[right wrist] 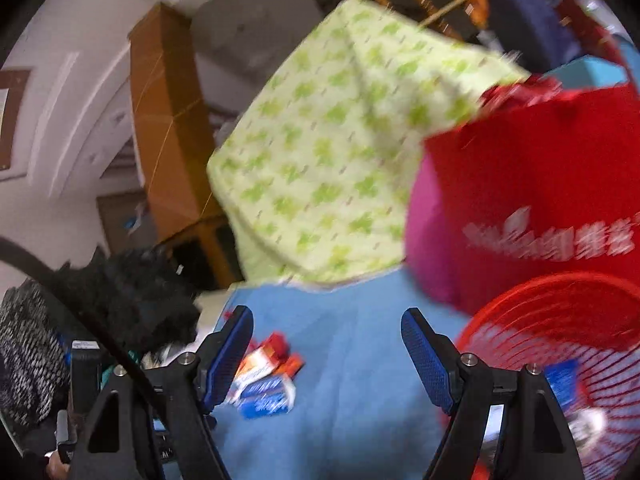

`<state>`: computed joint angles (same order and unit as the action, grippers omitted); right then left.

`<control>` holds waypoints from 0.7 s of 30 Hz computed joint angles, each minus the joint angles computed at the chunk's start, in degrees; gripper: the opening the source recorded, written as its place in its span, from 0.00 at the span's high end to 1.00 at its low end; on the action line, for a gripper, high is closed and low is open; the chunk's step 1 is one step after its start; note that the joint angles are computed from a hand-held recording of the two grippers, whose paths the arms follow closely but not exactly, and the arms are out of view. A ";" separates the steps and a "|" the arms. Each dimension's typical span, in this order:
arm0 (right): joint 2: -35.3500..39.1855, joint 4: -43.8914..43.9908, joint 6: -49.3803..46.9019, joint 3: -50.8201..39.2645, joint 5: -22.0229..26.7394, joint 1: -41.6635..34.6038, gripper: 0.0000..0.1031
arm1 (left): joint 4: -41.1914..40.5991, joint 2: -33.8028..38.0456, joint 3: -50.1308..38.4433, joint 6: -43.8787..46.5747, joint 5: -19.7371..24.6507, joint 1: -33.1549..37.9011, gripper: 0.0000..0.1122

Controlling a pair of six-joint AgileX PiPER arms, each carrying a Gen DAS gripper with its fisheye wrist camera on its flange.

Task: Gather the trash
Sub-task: 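Grasp the blue toothpaste box with the right tool and lift it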

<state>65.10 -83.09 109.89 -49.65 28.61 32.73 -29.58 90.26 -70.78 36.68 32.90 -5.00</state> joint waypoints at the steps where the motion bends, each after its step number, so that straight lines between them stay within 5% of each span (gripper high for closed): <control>1: 2.46 2.09 -1.58 -1.44 -2.12 -0.68 0.22 | -1.25 0.78 -0.12 0.99 0.30 1.77 0.49; 10: 21.40 35.24 -31.68 -14.23 -12.91 -4.57 0.22 | -4.30 9.00 -4.10 2.95 -1.53 9.22 0.49; 15: 30.98 53.25 -50.60 -23.51 -12.26 -4.45 0.22 | -5.62 13.48 -7.59 4.40 -2.15 11.95 0.49; 21: 41.58 63.21 -63.05 -35.75 -6.51 -4.00 0.22 | -3.25 19.05 -12.56 -0.84 0.19 13.58 0.49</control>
<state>106.68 -19.88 46.84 -85.41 22.10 28.74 -32.84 109.31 -83.34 35.84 33.09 8.58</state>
